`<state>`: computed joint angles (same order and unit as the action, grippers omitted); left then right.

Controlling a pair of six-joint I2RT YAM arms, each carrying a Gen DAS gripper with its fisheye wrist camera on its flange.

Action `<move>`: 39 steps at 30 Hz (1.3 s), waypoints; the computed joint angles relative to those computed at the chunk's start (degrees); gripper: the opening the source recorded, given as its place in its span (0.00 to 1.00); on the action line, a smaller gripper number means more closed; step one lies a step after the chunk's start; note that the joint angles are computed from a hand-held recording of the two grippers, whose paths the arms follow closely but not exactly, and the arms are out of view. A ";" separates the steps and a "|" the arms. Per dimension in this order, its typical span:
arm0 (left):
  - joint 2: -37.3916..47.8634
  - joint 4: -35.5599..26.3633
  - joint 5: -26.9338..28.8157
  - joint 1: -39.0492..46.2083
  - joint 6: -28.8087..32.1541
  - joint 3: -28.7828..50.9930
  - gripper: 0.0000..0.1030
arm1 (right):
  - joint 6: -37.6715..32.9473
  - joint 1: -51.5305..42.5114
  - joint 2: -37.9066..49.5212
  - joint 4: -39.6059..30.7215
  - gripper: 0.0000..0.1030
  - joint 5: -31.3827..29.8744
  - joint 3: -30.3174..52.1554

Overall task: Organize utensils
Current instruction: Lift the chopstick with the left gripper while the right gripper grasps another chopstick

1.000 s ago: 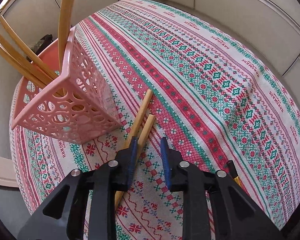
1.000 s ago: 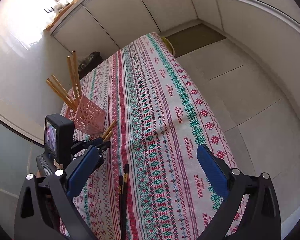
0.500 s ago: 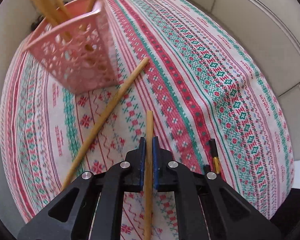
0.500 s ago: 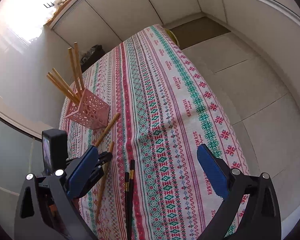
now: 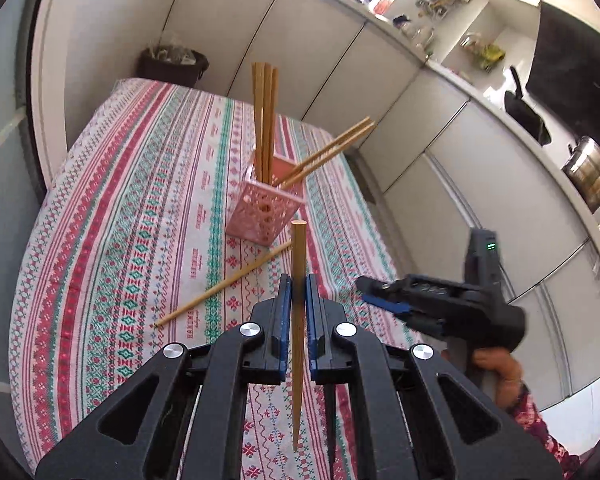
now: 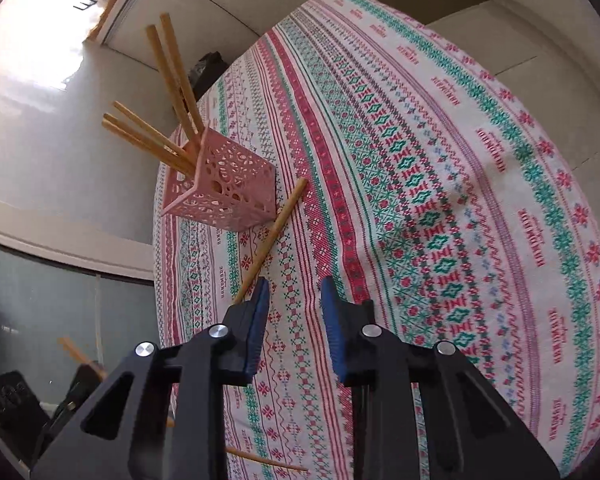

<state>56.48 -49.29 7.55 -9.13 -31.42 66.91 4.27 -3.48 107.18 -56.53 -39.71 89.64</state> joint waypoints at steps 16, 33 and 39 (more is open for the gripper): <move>-8.44 0.64 17.94 18.54 4.97 1.86 0.06 | 20.86 11.98 17.73 -0.37 0.24 15.95 21.19; -8.82 -0.47 22.00 22.90 6.37 2.09 0.06 | 10.21 14.67 17.85 -4.64 0.15 22.34 19.50; -9.29 -0.98 21.40 22.55 6.63 2.20 0.06 | 12.57 12.54 15.72 -6.47 0.19 17.92 15.17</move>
